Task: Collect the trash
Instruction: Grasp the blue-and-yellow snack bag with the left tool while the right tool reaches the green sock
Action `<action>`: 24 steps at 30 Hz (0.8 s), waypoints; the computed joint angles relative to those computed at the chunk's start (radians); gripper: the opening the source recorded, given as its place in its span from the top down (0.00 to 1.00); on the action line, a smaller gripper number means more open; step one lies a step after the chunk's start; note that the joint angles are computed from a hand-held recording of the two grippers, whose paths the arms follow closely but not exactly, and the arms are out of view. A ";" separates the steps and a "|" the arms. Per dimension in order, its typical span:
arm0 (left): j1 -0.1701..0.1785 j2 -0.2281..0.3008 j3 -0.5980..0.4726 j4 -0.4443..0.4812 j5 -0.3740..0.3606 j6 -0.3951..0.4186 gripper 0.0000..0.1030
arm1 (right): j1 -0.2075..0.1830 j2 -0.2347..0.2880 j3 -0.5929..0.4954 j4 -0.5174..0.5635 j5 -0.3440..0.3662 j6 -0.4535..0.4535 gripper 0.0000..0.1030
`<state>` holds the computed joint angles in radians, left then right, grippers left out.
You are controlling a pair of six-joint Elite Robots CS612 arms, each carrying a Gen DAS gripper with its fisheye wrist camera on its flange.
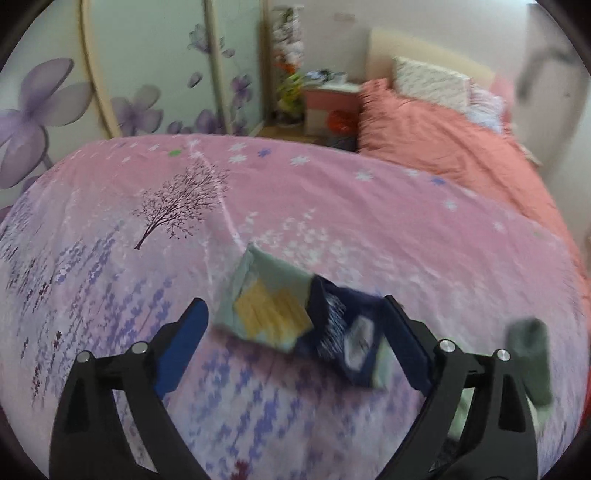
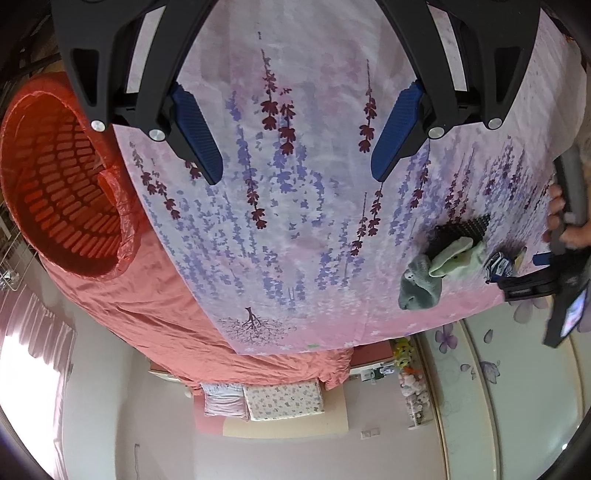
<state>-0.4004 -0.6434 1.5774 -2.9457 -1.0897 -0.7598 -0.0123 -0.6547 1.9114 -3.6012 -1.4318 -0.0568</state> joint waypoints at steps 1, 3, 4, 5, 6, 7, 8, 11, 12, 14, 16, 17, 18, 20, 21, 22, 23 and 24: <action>0.004 0.005 -0.010 0.015 -0.006 -0.003 0.15 | 0.003 0.001 -0.003 0.004 -0.003 -0.002 0.21; 0.008 0.016 -0.024 0.028 -0.012 0.005 0.22 | 0.005 0.001 -0.005 0.011 0.003 -0.003 0.21; 0.008 0.019 -0.016 -0.010 -0.012 0.027 0.26 | 0.005 0.002 -0.007 0.013 0.005 -0.003 0.21; 0.011 0.021 -0.006 -0.056 -0.033 0.053 0.39 | 0.007 0.002 -0.008 0.014 0.009 -0.004 0.21; 0.012 0.023 0.009 -0.120 -0.062 0.096 0.46 | 0.008 0.003 -0.010 0.017 0.013 -0.006 0.21; 0.013 0.025 0.015 -0.141 -0.065 0.121 0.49 | 0.010 0.004 -0.013 0.020 0.018 -0.006 0.21; 0.011 0.026 0.024 -0.168 -0.068 0.150 0.54 | 0.012 0.005 -0.018 0.025 0.023 -0.005 0.21; 0.006 0.020 0.061 -0.241 -0.091 0.235 0.67 | 0.020 0.009 -0.031 0.035 0.046 -0.004 0.24; 0.007 0.016 0.076 -0.264 -0.108 0.249 0.72 | 0.023 0.010 -0.036 0.037 0.054 -0.003 0.25; 0.011 0.010 0.102 -0.300 -0.154 0.275 0.85 | 0.030 0.014 -0.052 0.051 0.078 0.003 0.30; 0.016 0.004 0.129 -0.330 -0.196 0.282 0.87 | 0.035 0.018 -0.071 0.070 0.111 0.022 0.36; 0.017 -0.001 0.143 -0.344 -0.211 0.286 0.87 | 0.038 0.020 -0.086 0.084 0.128 0.037 0.40; 0.018 -0.005 0.159 -0.360 -0.221 0.294 0.88 | 0.041 0.023 -0.098 0.092 0.137 0.049 0.41; 0.017 -0.013 0.184 -0.377 -0.227 0.311 0.88 | 0.053 0.029 -0.131 0.100 0.140 0.078 0.43; 0.017 -0.018 0.199 -0.388 -0.235 0.318 0.88 | 0.059 0.033 -0.146 0.103 0.137 0.086 0.43; 0.018 -0.021 0.207 -0.392 -0.241 0.319 0.88 | 0.068 0.038 -0.170 0.112 0.135 0.092 0.44; 0.015 -0.026 0.225 -0.406 -0.243 0.318 0.88 | 0.072 0.042 -0.185 0.119 0.137 0.093 0.45; 0.014 -0.029 0.237 -0.415 -0.246 0.321 0.88 | 0.078 0.046 -0.201 0.131 0.138 0.092 0.46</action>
<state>-0.3864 -0.6728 1.8144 -3.3609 -1.3359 -0.4391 0.0653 -0.6083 1.7108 -3.4706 -1.2936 0.0356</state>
